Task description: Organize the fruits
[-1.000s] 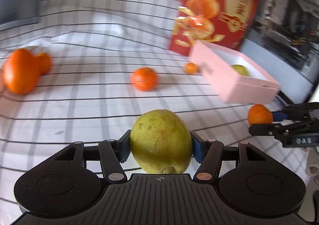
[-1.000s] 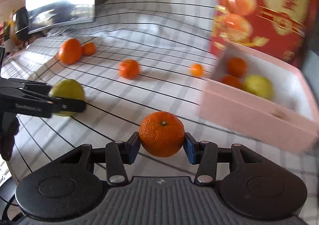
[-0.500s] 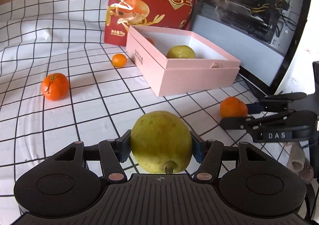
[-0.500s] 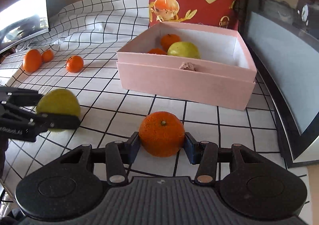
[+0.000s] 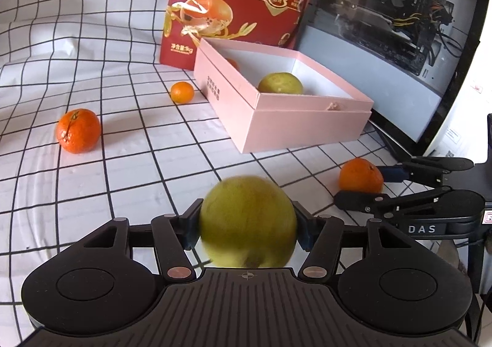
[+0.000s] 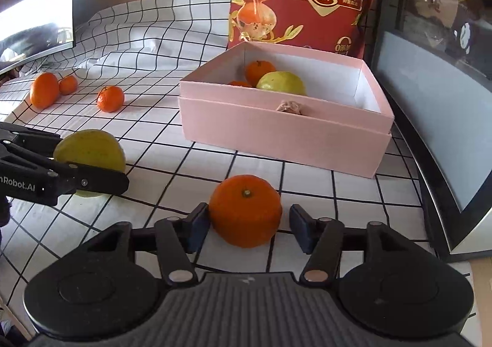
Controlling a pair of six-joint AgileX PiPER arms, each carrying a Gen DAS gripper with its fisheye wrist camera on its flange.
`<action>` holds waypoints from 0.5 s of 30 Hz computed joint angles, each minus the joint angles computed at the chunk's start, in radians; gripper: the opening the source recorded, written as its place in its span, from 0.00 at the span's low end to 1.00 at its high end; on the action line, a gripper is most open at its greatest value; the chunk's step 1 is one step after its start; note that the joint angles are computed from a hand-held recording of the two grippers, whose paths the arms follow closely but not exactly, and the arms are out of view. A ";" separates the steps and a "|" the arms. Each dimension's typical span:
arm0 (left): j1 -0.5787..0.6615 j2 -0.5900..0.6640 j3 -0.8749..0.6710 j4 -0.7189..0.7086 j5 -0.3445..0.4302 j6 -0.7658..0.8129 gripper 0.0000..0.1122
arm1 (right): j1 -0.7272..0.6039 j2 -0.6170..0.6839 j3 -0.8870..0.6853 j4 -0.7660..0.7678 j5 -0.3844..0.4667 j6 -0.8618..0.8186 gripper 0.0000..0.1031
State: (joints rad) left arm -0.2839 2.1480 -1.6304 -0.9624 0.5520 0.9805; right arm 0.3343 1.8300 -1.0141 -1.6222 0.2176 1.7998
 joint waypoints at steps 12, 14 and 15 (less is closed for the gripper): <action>-0.028 -0.006 0.035 -0.054 -0.076 0.053 0.59 | -0.021 0.006 -0.018 0.220 -0.018 -0.215 0.88; -0.027 -0.007 0.038 -0.059 -0.080 0.055 0.59 | -0.023 0.009 -0.024 0.258 -0.015 -0.248 0.94; -0.029 -0.007 0.039 -0.055 -0.083 0.052 0.59 | -0.030 0.012 -0.030 0.317 -0.030 -0.314 0.97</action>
State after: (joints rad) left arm -0.3127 2.1409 -1.5915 -1.0177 0.4694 1.0330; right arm 0.3038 1.8417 -1.0438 -1.3054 0.1880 1.4856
